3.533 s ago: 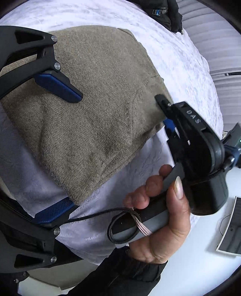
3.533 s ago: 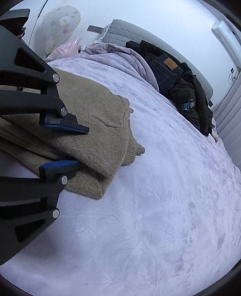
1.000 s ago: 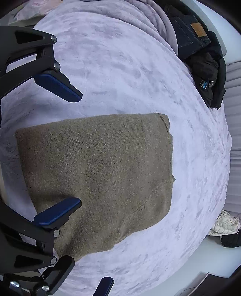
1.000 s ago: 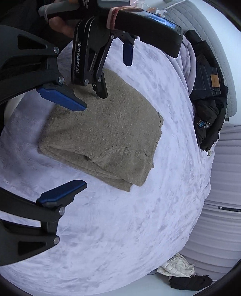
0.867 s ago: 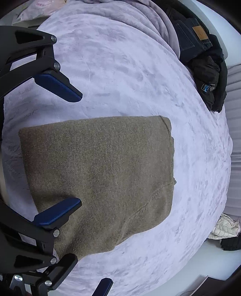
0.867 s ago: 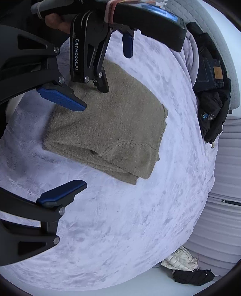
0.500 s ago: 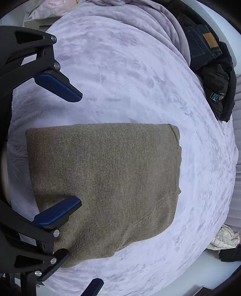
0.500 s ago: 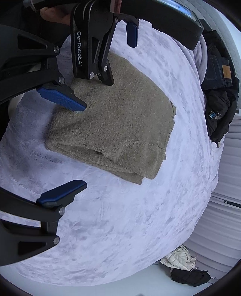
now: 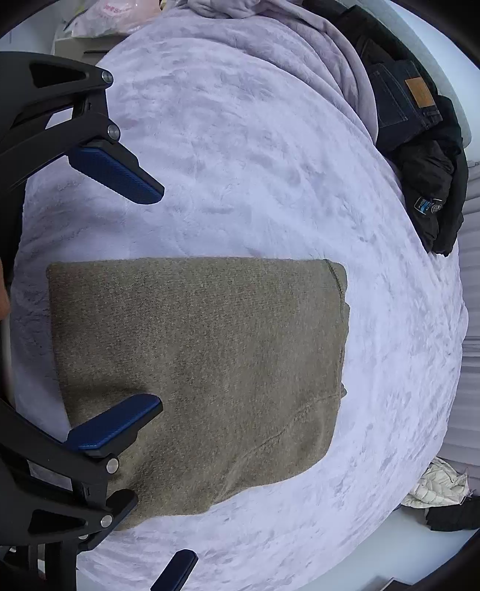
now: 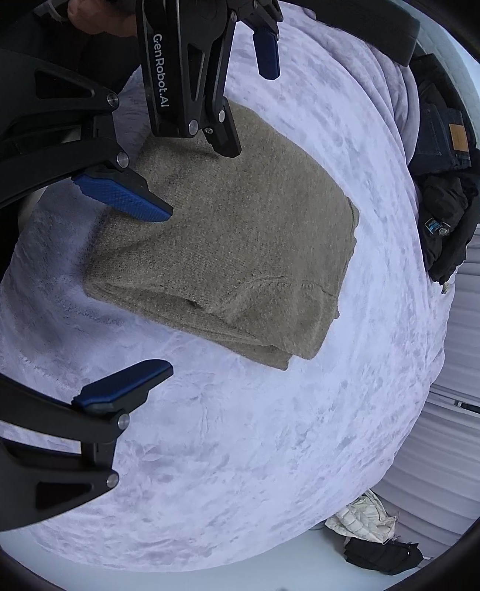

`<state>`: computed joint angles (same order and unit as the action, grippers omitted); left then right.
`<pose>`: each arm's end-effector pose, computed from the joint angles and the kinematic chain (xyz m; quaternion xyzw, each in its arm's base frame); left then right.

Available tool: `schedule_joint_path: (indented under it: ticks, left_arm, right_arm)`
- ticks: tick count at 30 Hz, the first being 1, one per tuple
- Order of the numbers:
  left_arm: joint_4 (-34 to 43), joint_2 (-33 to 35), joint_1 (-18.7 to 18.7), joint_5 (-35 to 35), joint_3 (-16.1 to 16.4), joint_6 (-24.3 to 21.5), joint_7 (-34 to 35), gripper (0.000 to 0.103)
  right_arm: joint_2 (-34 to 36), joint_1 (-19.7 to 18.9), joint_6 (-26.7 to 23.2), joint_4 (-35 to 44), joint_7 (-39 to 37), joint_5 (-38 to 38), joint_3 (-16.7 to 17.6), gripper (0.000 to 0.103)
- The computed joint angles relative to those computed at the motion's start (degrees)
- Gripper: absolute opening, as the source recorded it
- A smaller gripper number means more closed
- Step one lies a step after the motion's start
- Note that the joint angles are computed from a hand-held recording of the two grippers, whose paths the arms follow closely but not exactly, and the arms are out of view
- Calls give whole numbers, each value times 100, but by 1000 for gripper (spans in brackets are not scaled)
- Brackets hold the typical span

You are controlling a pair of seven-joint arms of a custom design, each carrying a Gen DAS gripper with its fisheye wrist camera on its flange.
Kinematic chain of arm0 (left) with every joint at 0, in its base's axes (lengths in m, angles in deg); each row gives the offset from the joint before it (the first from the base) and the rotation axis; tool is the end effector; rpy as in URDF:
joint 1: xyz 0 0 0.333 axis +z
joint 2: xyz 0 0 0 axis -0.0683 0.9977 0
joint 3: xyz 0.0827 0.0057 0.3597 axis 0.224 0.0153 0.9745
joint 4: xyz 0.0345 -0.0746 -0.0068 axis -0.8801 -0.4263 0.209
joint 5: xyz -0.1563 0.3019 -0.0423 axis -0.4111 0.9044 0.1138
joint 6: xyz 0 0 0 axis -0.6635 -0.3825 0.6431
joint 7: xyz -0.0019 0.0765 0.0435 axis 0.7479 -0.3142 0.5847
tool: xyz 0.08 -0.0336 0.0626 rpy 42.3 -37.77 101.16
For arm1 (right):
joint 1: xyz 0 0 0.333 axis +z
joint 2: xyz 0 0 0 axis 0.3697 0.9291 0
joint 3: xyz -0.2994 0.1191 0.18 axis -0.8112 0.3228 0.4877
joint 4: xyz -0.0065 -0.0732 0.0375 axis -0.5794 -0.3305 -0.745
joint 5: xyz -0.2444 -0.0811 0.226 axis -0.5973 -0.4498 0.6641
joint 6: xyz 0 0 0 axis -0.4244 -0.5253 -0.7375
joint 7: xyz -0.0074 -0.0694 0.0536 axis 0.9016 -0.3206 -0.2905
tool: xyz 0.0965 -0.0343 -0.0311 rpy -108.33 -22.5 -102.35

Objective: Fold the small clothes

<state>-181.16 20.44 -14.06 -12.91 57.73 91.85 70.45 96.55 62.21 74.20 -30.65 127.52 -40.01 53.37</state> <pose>0.6720 -0.2327 0.4074 -0.5496 0.8070 -0.1616 0.1435 0.5931 0.4263 0.4404 -0.6670 0.7045 -0.2155 0.1111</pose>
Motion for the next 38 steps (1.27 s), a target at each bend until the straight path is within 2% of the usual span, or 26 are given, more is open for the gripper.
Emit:
schedule_joint_path:
  ticks: [15, 27, 35, 38]
  left_arm:
    - [-21, -10, -36, 119, 34, 95, -87, 103]
    - [-403, -289, 23, 161, 33, 524, -148, 103]
    - [-421, -338, 28, 115, -22, 501, -111, 103]
    - [-400, -342, -114, 256, 53, 471, -176, 103]
  right_arm:
    - [-50, -41, 0, -88, 70, -27, -32, 80]
    - [-95, 61, -119, -35, 103, -233, -30, 80]
    - [-326, 53, 142, -411, 275, -437, -26, 80]
    - [-498, 19, 370, -739, 461, -543, -38, 80]
